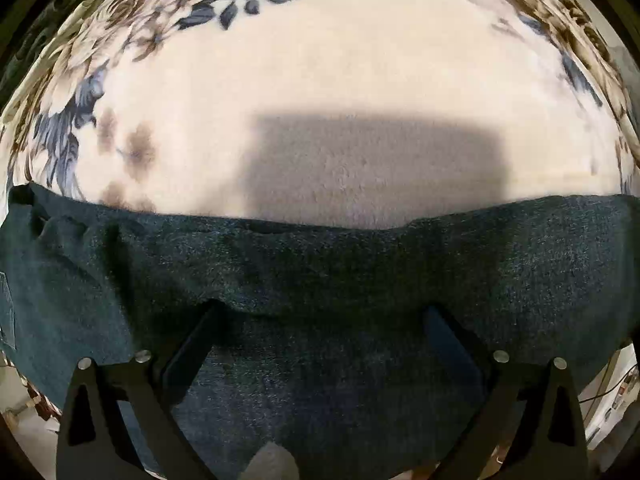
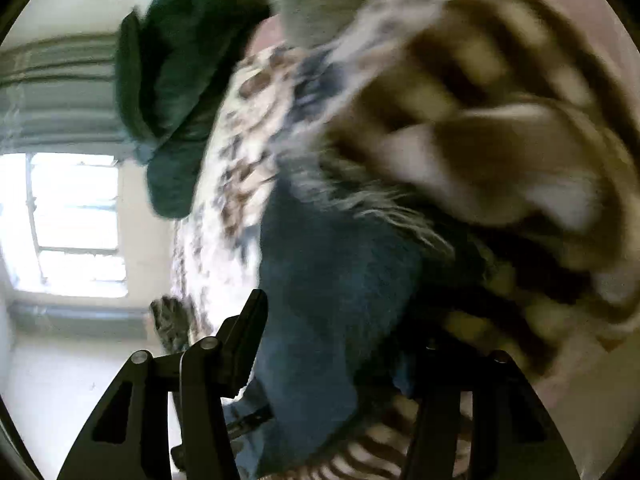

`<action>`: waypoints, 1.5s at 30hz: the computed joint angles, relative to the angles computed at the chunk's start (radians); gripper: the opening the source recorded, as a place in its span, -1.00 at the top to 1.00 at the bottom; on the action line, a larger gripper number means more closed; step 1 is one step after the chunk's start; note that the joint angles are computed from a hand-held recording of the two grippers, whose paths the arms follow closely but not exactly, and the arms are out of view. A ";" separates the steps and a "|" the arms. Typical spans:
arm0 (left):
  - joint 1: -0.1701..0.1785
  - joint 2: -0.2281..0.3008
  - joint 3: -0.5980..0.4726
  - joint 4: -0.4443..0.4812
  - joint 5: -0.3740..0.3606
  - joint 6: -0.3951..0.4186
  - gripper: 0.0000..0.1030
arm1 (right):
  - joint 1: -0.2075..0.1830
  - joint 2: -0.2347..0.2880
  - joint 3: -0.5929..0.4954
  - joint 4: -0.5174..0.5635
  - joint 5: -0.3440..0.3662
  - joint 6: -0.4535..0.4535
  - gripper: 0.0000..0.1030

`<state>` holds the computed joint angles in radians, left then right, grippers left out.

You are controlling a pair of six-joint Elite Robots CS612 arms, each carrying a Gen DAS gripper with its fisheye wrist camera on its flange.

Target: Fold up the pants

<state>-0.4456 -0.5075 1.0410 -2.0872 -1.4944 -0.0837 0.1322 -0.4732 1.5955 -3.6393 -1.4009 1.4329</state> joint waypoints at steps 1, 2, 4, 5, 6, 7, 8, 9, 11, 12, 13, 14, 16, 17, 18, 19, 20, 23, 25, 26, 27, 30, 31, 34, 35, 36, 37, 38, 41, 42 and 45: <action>-0.001 -0.003 0.008 -0.010 0.001 -0.003 -1.00 | 0.000 0.006 -0.015 0.013 0.002 0.004 -0.18; -0.002 -0.007 0.017 -0.021 0.003 -0.007 -1.00 | 0.000 0.015 -0.029 0.024 0.003 0.020 -0.18; 0.004 -0.004 0.010 -0.017 0.000 -0.002 -1.00 | -0.003 0.038 -0.053 0.013 0.020 0.062 -0.16; 0.005 -0.003 0.007 -0.014 -0.004 -0.003 -1.00 | -0.003 0.039 -0.058 0.017 0.013 0.061 -0.09; 0.007 -0.002 0.005 -0.011 -0.010 -0.005 -1.00 | -0.001 0.037 -0.061 0.007 -0.005 0.059 0.22; 0.013 0.004 -0.003 -0.010 -0.014 -0.004 -1.00 | 0.001 0.037 -0.064 -0.009 -0.019 0.062 0.51; 0.016 0.007 -0.006 -0.012 -0.016 -0.004 -1.00 | 0.005 0.037 -0.061 -0.037 -0.040 0.068 0.53; 0.017 0.005 -0.003 -0.018 -0.016 -0.004 -1.00 | 0.007 0.036 -0.064 -0.038 -0.054 0.069 0.53; 0.017 -0.001 0.013 -0.038 -0.012 -0.006 -1.00 | 0.011 0.034 -0.068 -0.001 -0.055 0.061 0.52; 0.018 -0.005 0.020 -0.043 -0.011 -0.005 -1.00 | 0.010 0.043 -0.082 0.021 -0.036 0.068 0.45; 0.018 -0.006 0.023 -0.042 -0.009 -0.005 -1.00 | 0.011 0.049 -0.091 0.031 -0.023 0.076 0.45; 0.018 -0.008 0.024 -0.038 -0.009 -0.004 -1.00 | 0.013 0.045 -0.088 0.043 -0.029 0.069 0.45; 0.021 -0.005 0.010 -0.012 -0.021 -0.009 -1.00 | 0.021 0.024 -0.092 0.082 -0.051 -0.001 0.55; 0.021 0.002 -0.006 0.004 -0.026 -0.010 -1.00 | 0.025 0.012 -0.090 0.091 -0.055 -0.031 0.55; 0.025 0.008 -0.019 0.017 -0.031 -0.006 -1.00 | 0.031 -0.002 -0.096 0.126 -0.056 -0.077 0.55; 0.027 0.012 -0.030 0.030 -0.035 -0.003 -1.00 | 0.033 -0.008 -0.100 0.149 -0.051 -0.096 0.54; 0.028 0.016 -0.041 0.042 -0.037 -0.001 -1.00 | 0.036 -0.010 -0.107 0.181 -0.047 -0.111 0.54; 0.031 0.025 -0.062 0.070 -0.040 0.001 -1.00 | 0.035 0.004 -0.149 0.294 -0.012 -0.122 0.53; 0.032 0.039 -0.091 0.095 -0.043 0.000 -1.00 | 0.032 0.013 -0.162 0.332 -0.019 -0.101 0.56; 0.032 0.043 -0.101 0.104 -0.042 0.001 -1.00 | 0.029 0.018 -0.164 0.323 -0.024 -0.073 0.64; 0.034 0.052 -0.119 0.119 -0.042 0.000 -1.00 | 0.028 0.020 -0.161 0.304 -0.035 -0.046 0.74; 0.037 0.056 -0.143 0.146 -0.059 -0.004 -1.00 | 0.033 -0.002 -0.135 0.279 -0.099 -0.016 0.86; 0.039 0.060 -0.156 0.153 -0.071 -0.006 -1.00 | 0.035 -0.014 -0.124 0.280 -0.121 -0.013 0.87; 0.053 0.060 -0.175 0.178 -0.078 -0.014 -1.00 | 0.044 -0.040 -0.099 0.282 -0.145 0.015 0.87; 0.059 0.057 -0.175 0.177 -0.083 -0.021 -1.00 | 0.049 -0.053 -0.098 0.306 -0.156 0.004 0.87; 0.068 0.052 -0.174 0.174 -0.095 -0.031 -1.00 | 0.055 -0.065 -0.102 0.335 -0.169 -0.015 0.87; 0.073 0.048 -0.174 0.176 -0.089 -0.035 -1.00 | 0.060 -0.078 -0.108 0.369 -0.184 -0.036 0.87; 0.078 0.043 -0.172 0.178 -0.079 -0.036 -1.00 | 0.064 -0.086 -0.124 0.398 -0.197 -0.053 0.87; 0.101 0.019 -0.155 0.164 -0.043 -0.035 -1.00 | 0.097 -0.141 -0.138 0.526 -0.265 -0.127 0.87; 0.113 0.009 -0.147 0.155 -0.035 -0.039 -1.00 | 0.111 -0.148 -0.175 0.592 -0.286 -0.153 0.87; 0.153 -0.010 -0.140 0.159 -0.033 -0.058 -1.00 | 0.151 -0.134 -0.306 0.754 -0.317 -0.235 0.87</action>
